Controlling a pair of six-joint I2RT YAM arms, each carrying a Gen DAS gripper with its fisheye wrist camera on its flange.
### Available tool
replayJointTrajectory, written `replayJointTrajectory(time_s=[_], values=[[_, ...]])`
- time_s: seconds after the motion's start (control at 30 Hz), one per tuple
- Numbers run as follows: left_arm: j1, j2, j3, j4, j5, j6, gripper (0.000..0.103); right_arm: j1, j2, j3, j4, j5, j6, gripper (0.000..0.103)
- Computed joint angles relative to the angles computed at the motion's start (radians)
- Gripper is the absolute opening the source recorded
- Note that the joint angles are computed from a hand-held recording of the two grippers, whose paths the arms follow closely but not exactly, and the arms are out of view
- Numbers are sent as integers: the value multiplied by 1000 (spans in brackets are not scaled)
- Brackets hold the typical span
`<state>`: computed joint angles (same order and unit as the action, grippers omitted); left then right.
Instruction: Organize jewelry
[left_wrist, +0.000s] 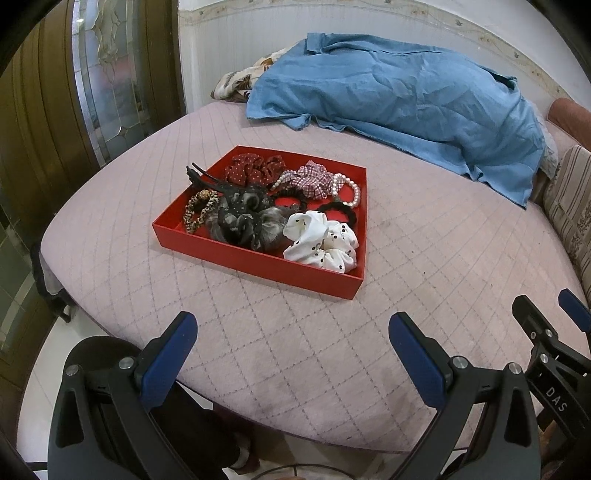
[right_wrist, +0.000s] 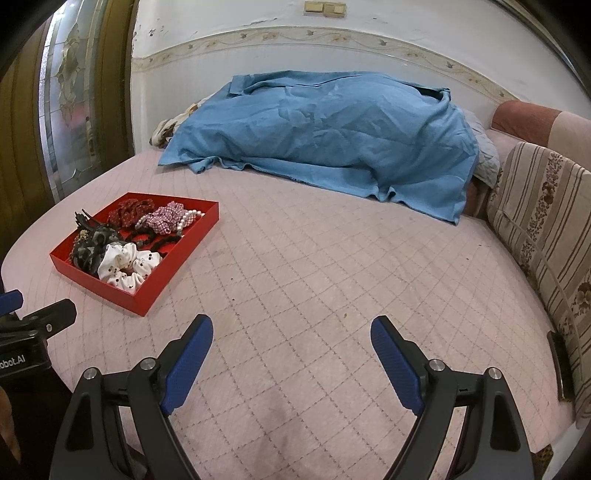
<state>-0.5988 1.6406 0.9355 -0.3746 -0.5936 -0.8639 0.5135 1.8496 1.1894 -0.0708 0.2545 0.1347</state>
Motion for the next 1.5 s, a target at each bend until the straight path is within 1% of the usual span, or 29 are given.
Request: replayJointTrajectory(time_s=[0.27,0.43,0.63,0.8,0.9,1.13,1.5], values=[[12,-10,-22,18,7,14,103,1,1,3,-2,2,0,91],[12,-26,-44,36,-8,17,103,12,9,27,-14,-11,1,91],[22,-56,-78,55,-16,27,103,24,48,115,-44,-40,-15,91],[33,-84,-105,58,-25,8,103,42,100,215,-92,-73,-25,91],[48,-97,-120,61,-22,4,103,62,120,245,-97,-72,-43,91],[91,-119,-154,72,4,-2,103,93,144,268,-102,-55,-66,91],[112,-124,-179,105,32,9,103,100,166,295,-125,-53,-66,92]])
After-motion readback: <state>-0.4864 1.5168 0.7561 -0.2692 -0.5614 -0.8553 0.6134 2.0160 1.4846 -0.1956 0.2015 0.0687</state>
